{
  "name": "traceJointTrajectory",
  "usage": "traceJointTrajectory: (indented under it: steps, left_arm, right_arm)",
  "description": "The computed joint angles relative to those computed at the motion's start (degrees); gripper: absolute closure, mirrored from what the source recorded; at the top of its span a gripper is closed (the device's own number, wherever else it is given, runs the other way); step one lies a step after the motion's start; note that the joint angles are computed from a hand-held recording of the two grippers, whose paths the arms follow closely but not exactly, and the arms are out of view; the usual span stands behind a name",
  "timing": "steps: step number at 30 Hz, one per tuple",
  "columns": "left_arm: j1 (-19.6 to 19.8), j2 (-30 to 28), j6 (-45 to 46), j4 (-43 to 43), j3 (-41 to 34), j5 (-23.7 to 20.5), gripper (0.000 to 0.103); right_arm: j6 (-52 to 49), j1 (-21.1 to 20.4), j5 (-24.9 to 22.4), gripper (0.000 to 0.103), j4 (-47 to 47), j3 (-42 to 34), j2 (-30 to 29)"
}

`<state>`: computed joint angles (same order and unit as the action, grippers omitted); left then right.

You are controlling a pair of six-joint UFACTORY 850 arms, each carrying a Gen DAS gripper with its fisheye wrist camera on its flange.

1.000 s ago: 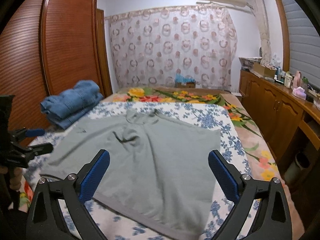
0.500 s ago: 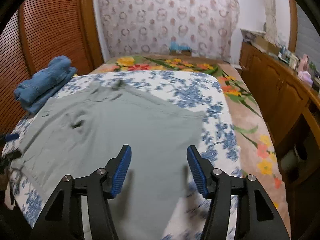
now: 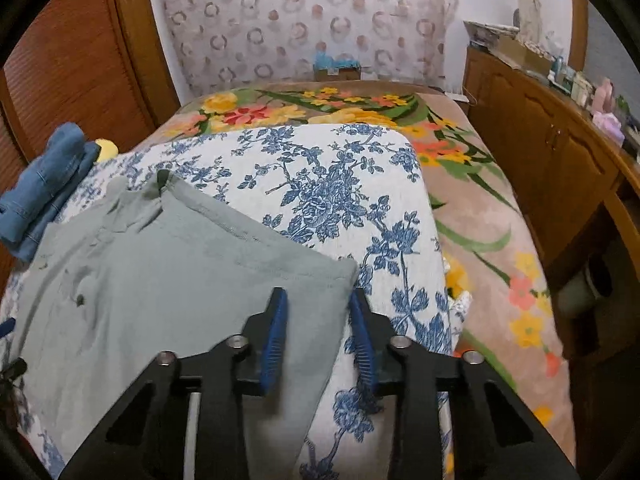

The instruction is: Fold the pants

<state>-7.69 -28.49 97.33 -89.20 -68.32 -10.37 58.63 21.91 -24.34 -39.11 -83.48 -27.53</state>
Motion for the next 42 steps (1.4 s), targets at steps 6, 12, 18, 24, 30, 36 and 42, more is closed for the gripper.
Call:
traceJointTrajectory:
  steps: [6,12,18,24,30,36,42]
  left_arm:
    - [-0.06,-0.33,-0.65,0.56,-0.43,0.12,0.000]
    - [-0.55,-0.79,-3.43,4.11,-1.04,1.59,0.000]
    - [-0.65,-0.79,-3.72,4.32,-1.06,1.71,0.000]
    - [-0.65,-0.73,-4.20,4.78,-1.03,1.71,0.000]
    - [-0.66,-0.90,-4.46,5.05,-1.23,1.73,0.000]
    - [-0.53,-0.97,-8.35,9.45,-1.45,1.38,0.000]
    - [1.46,0.84,-3.94,5.20,0.20,-2.30,0.000]
  right_arm:
    - [2.86,-1.20,0.16,0.101,-4.87,1.40,0.44]
    - [5.72,-1.67,0.07,0.101,-6.20,2.21,0.65]
    - [9.62,0.23,-2.09,0.097,-11.59,2.11,1.36]
    - [7.06,4.65,3.09,0.086,-13.76,5.26,3.54]
    - [-3.74,6.75,7.07,0.080,-4.39,4.59,1.55]
    - [-4.90,7.30,4.12,0.058,-5.76,3.58,0.36]
    - [-6.82,7.29,2.53,0.047,-3.52,0.90,-1.15]
